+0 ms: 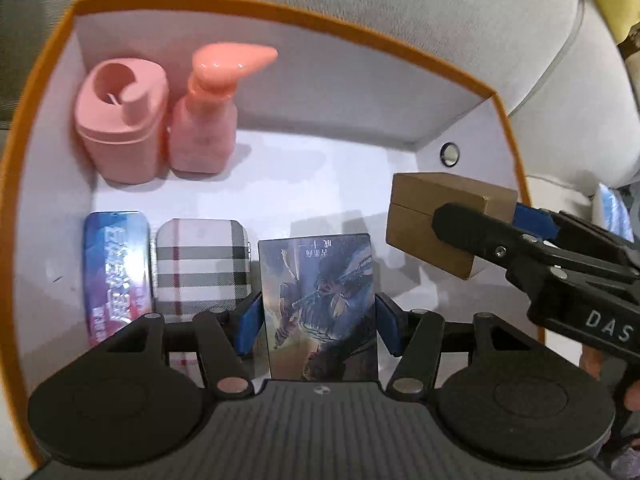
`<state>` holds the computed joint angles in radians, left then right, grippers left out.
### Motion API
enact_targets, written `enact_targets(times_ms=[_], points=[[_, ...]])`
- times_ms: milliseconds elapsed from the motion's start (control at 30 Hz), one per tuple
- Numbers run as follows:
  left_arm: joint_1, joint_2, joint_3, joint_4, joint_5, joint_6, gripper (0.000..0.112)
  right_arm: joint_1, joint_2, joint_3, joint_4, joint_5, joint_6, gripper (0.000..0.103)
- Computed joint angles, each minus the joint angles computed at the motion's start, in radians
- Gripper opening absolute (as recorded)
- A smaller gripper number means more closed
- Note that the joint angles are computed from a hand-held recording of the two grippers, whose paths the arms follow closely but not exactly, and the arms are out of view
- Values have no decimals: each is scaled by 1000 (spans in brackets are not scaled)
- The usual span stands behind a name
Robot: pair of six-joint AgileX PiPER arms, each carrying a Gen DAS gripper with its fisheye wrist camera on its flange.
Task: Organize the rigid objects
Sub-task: 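Lift and carry the card and brown box over the orange shoebox, then lower the card beside the plaid tin while the right sets the brown box by the bottle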
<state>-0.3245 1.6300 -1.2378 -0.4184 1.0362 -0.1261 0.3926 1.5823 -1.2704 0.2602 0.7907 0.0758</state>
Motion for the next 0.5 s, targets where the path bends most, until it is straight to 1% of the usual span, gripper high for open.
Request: enact_targets(times_ms=[67, 233, 333, 467, 500], points=[[-16, 32, -20, 10, 3, -14, 67, -1, 15, -3, -3, -2, -7, 62], [-68, 94, -69, 88, 10, -58, 68, -3, 46, -3, -13, -14, -8, 62], [-75, 122, -79, 78, 26, -58, 68, 2, 42, 4, -28, -19, -12, 62], [-89, 130, -71, 81, 12, -58, 68, 10, 48, 3, -21, -24, -15, 62], [-92, 133, -72, 83, 13, -56, 70, 12, 46, 5, -25, -25, -15, 62]])
